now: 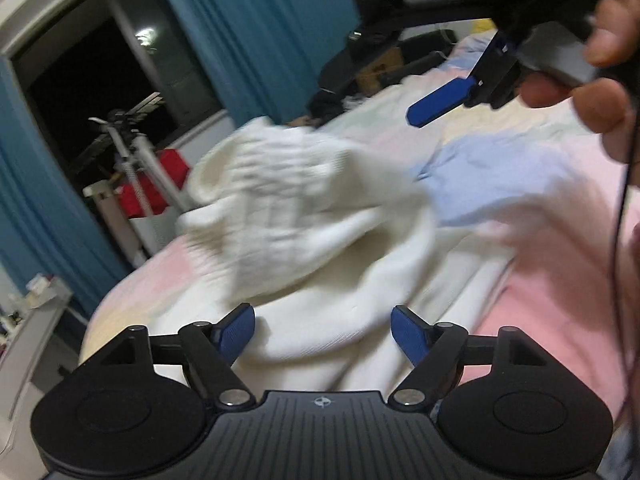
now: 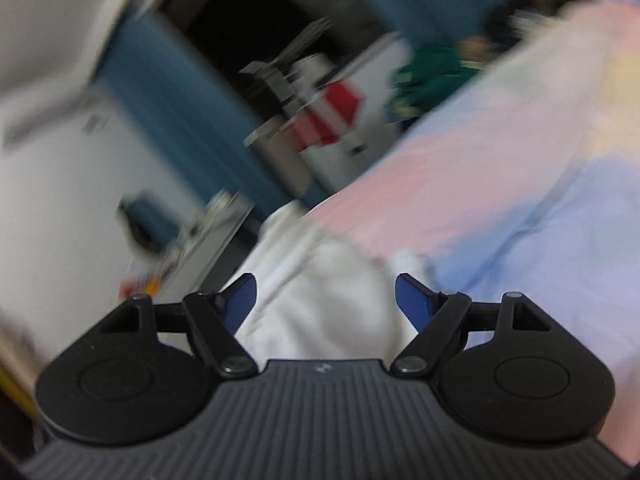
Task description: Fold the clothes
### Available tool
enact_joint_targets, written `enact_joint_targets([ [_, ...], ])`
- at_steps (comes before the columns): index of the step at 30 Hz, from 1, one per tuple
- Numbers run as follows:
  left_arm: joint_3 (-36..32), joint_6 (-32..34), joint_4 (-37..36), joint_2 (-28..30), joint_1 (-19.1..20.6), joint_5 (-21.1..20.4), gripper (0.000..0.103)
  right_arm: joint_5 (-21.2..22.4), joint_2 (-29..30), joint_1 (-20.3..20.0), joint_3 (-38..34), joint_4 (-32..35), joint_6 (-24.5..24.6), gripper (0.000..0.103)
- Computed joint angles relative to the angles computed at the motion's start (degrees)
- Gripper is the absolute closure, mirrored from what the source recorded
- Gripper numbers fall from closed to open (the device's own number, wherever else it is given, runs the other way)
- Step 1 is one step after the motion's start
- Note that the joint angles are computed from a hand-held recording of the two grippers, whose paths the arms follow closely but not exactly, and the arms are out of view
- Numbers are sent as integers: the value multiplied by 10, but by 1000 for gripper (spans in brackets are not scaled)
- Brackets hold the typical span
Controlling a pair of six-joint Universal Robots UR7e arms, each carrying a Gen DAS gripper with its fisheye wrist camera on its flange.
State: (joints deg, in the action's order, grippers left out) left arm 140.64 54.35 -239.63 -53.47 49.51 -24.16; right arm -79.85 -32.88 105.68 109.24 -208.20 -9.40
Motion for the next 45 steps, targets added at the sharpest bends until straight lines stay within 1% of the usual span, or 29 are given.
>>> enact_joint_targets([
  [2, 2, 15, -15, -4, 10, -2, 30, -12, 3, 18, -1, 12, -60, 24],
  [5, 11, -37, 52, -24, 21, -4, 32, -48, 11, 43, -7, 19, -132, 24],
  [7, 15, -66, 94, -34, 27, -3, 32, -77, 15, 57, -12, 25, -164, 24],
  [9, 22, -99, 161, -52, 37, -19, 34, -105, 23, 70, -18, 24, -191, 24],
  [11, 34, -137, 231, -77, 48, -35, 35, -128, 32, 83, -24, 28, -220, 25],
  [13, 36, -144, 261, -87, 54, -48, 35, -157, 47, 97, -28, 15, -263, 26],
  [15, 52, -152, 271, -109, 61, -60, 35, -194, 66, 112, -39, 5, -306, 25],
  [16, 59, -164, 283, -122, 60, -64, 35, -212, 76, 119, -46, 3, -325, 26],
  [17, 78, -183, 297, -141, 51, -61, 35, -223, 85, 123, -53, 4, -334, 26],
  [19, 120, -231, 339, -187, 23, -47, 35, -246, 103, 129, -68, 5, -351, 26],
  [20, 138, -256, 369, -213, 7, -37, 35, -250, 109, 131, -73, 2, -349, 26],
  [21, 143, -265, 382, -220, -1, -32, 34, -249, 111, 130, -76, -2, -338, 26],
  [23, 146, -269, 385, -220, -6, -28, 34, -244, 110, 125, -79, -11, -295, 27],
  [24, 149, -271, 385, -221, -8, -26, 34, -242, 109, 121, -80, -16, -271, 27],
  [25, 151, -276, 389, -223, -12, -24, 34, -239, 105, 115, -77, -27, -236, 27],
  [28, 154, -272, 379, -217, -15, -21, 33, -256, 93, 98, -63, -66, -107, 26],
  [30, 153, -263, 369, -214, -13, -21, 33, -277, 82, 82, -47, -89, -5, 26],
  [31, 154, -258, 365, -216, -13, -23, 33, -287, 76, 73, -39, -92, 47, 26],
  [33, 156, -249, 354, -221, -14, -28, 33, -288, 62, 51, -20, -85, 152, 24],
  [34, 158, -244, 347, -225, -16, -33, 32, -282, 54, 39, -10, -81, 203, 24],
  [35, 167, -247, 339, -229, -25, -35, 29, -254, 50, 23, 1, -85, 246, 24],
  [37, 176, -228, 294, -222, -36, -33, 26, -178, 43, -7, 22, -96, 311, 24],
  [39, 179, -193, 226, -198, -45, -24, 25, -125, 44, -21, 28, -96, 331, 24],
  [40, 177, -174, 190, -180, -46, -18, 25, -117, 45, -21, 27, -89, 326, 23],
  [43, 166, -106, 86, -123, -44, -6, 25, -158, 45, -9, 18, -59, 305, 23],
  [44, 160, -77, 58, -104, -41, -5, 25, -174, 46, -7, 15, -50, 309, 23],
  [45, 154, -49, 32, -87, -38, -5, 25, -176, 50, -8, 10, -44, 320, 23],
])
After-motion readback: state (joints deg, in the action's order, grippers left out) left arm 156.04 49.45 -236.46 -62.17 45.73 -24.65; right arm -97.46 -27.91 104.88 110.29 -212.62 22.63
